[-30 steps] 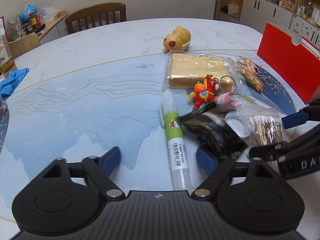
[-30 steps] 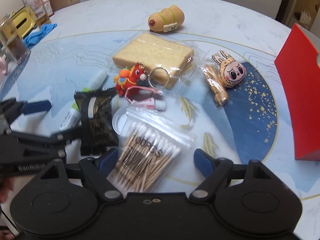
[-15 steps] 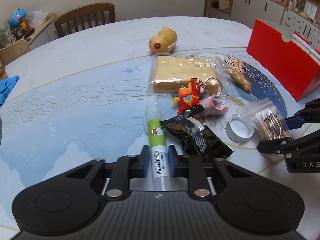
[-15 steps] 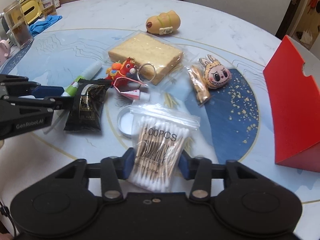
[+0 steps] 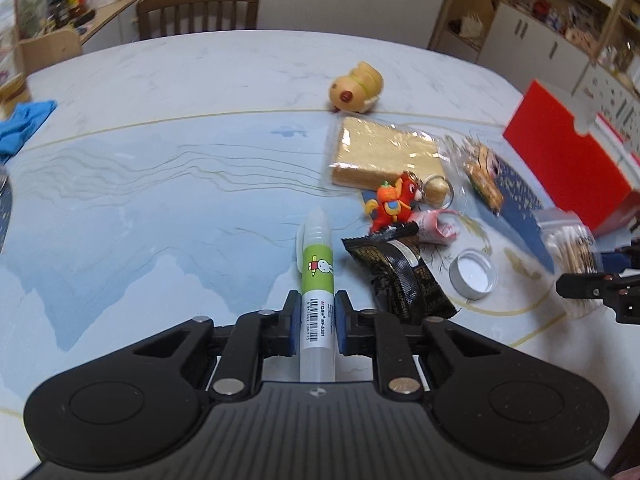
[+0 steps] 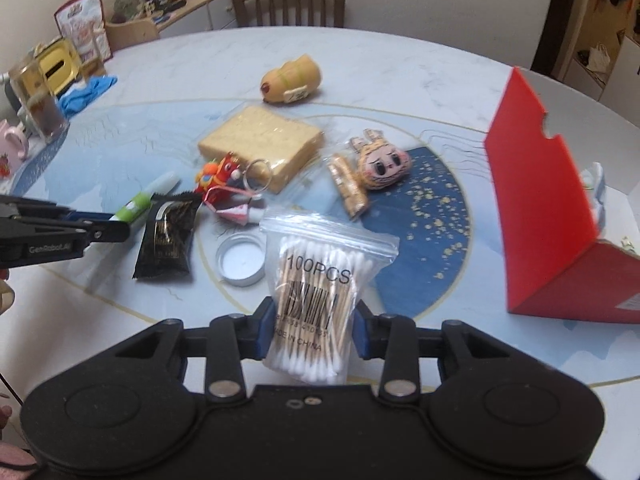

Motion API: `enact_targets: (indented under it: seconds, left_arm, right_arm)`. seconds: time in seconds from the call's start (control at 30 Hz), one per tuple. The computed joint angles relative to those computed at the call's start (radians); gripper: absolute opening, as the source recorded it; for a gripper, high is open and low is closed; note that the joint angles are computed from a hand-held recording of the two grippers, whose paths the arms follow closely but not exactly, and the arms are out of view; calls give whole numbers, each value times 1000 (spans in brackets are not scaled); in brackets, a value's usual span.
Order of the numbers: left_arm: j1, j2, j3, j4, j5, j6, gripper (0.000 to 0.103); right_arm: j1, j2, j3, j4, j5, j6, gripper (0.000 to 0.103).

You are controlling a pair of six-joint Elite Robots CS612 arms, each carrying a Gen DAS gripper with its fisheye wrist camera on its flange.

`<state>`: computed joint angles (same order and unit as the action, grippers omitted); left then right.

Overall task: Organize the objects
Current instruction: 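Grasp the green-capped glue stick with the left tool while the right tool grasps the cotton swab bag, then carry the glue stick and cotton swab bag with both tools into the shoebox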

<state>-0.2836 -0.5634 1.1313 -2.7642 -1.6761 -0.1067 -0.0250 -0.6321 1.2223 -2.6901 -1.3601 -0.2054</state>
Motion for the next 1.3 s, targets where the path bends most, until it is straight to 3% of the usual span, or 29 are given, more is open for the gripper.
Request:
enact_targets:
  seconds: [0.47, 0.87, 1.3]
  left_arm:
    - [2, -60, 73, -121, -48, -43, 16]
    - [-33, -56, 11, -165, -118, 39, 16]
    - [-102, 5, -151, -74, -181, 211, 16]
  right_arm:
    - [-38, -50, 58, -67, 29, 28, 37]
    - [-71, -81, 68, -117, 23, 42, 37]
    - [-132, -80, 62, -180, 15, 74, 37]
